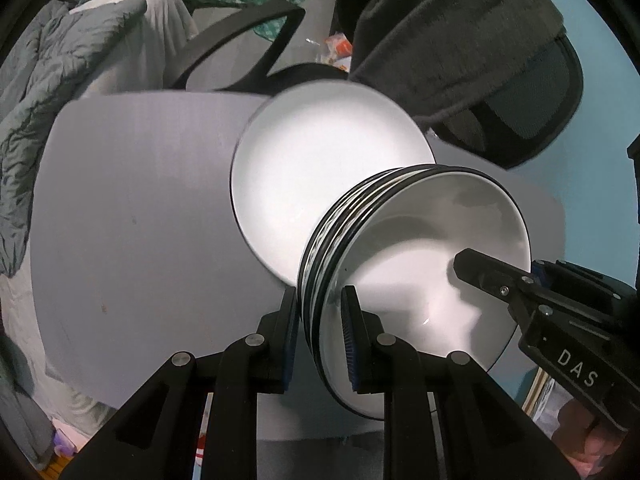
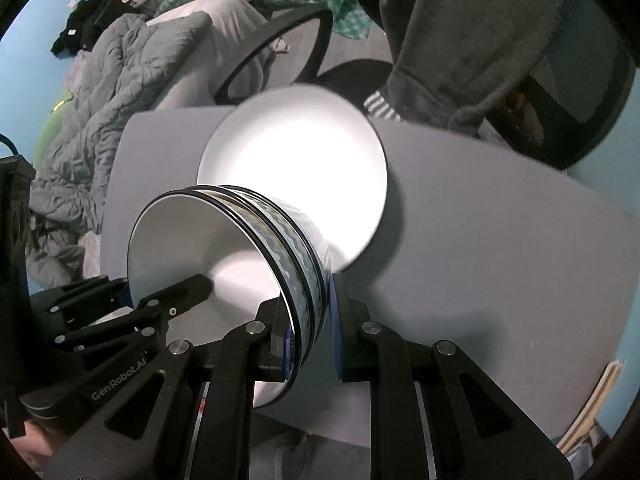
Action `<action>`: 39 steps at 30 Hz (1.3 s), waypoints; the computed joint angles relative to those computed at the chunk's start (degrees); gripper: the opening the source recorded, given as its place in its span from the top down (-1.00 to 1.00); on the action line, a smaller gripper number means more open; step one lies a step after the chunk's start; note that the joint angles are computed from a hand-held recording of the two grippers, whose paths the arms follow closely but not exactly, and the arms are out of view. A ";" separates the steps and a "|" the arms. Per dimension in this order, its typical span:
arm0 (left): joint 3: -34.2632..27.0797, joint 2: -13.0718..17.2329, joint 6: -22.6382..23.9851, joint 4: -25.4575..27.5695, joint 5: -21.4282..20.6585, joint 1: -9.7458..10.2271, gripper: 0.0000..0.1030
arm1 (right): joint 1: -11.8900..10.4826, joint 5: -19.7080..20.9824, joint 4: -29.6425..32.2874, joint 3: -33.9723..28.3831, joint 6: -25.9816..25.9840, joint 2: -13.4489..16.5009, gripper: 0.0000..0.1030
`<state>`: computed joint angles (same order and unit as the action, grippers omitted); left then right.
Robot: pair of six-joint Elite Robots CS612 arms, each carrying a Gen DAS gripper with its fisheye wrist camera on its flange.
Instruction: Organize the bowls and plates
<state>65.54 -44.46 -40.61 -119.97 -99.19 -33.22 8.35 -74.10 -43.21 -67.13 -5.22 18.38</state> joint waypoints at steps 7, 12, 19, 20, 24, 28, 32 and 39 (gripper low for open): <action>-5.87 4.03 0.69 2.75 0.55 1.17 0.62 | -0.35 0.26 -3.44 5.41 -0.15 -1.44 0.71; -8.54 5.98 1.74 5.15 0.83 1.51 0.62 | -0.19 -0.24 -3.88 8.74 -0.20 -2.31 0.72; -8.70 6.33 2.23 4.46 1.01 1.77 0.62 | -0.14 -0.89 -4.55 10.80 -0.60 -3.27 0.72; -8.71 6.31 2.45 4.51 0.95 1.79 0.62 | -0.09 -1.06 -4.62 10.99 -0.82 -3.35 0.72; -8.51 6.24 3.71 4.15 0.92 1.80 0.62 | 0.11 -1.94 -4.65 11.16 -1.35 -3.44 0.73; -7.73 5.91 4.39 3.05 1.62 1.67 0.62 | 0.13 -2.09 -4.69 10.97 -1.31 -3.39 0.68; -6.88 5.14 3.37 2.55 3.25 1.45 0.39 | 0.43 -4.45 -6.47 10.36 -1.60 -3.21 0.57; -3.75 2.21 2.23 -1.15 10.54 0.58 0.01 | 0.50 -6.70 -9.63 8.95 -0.75 -3.43 0.08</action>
<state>61.78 -42.24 -38.38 -121.12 -88.66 -32.64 8.85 -80.79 -52.84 -58.18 -5.97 14.94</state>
